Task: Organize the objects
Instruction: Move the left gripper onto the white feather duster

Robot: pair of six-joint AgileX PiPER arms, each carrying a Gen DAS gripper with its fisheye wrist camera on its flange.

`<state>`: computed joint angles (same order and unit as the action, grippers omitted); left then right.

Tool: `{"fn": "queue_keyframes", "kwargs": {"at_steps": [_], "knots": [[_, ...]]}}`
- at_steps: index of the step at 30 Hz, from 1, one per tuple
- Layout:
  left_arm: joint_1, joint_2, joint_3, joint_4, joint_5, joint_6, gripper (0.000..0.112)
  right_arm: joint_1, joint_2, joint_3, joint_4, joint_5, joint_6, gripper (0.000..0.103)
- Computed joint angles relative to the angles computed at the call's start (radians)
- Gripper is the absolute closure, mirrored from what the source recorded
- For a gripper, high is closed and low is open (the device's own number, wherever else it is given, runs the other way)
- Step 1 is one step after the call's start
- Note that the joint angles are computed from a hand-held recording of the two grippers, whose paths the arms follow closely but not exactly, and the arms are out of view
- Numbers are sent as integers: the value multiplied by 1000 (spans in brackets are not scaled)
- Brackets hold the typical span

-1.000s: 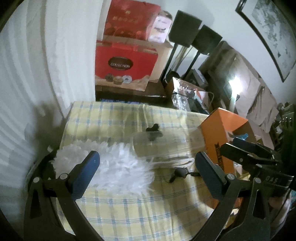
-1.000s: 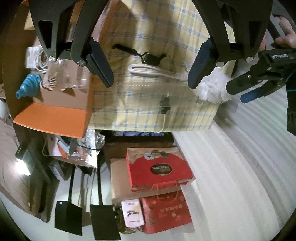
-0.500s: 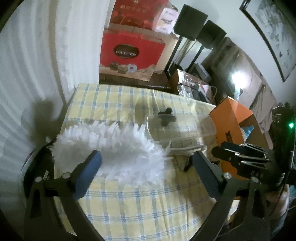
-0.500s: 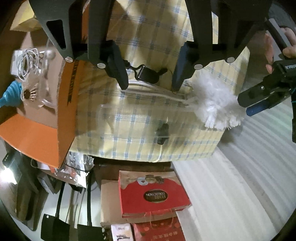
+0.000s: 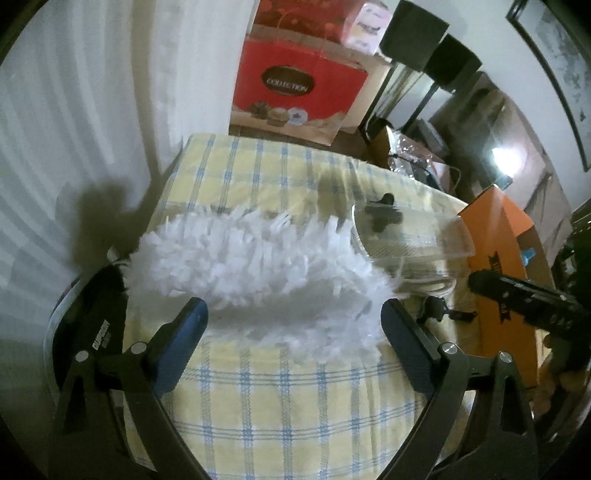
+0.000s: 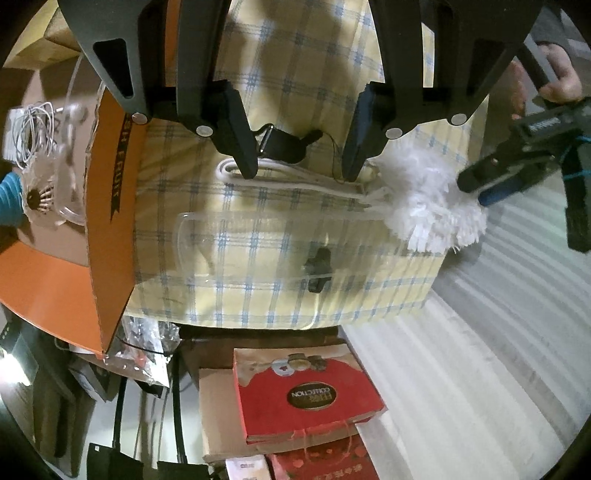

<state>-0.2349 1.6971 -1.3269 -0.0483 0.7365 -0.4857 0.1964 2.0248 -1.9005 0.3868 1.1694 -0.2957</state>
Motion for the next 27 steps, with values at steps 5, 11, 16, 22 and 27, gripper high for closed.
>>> {"fn": "queue_keyframes", "kwargs": {"at_steps": [5, 11, 16, 22, 27], "knots": [[16, 33, 3, -46, -4, 32, 54, 3, 16, -27, 11, 22, 3, 53], [32, 20, 50, -62, -53, 30, 97, 48, 13, 23, -17, -2, -14, 53], [38, -30, 106, -88, -93, 63, 109, 61, 25, 29, -17, -10, -4, 53], [72, -131, 167, -244, -122, 168, 109, 51, 8, 47, 1, -11, -13, 53], [69, -214, 185, -272, -108, 183, 109, 35, -32, 99, 60, -17, -55, 52]]}}
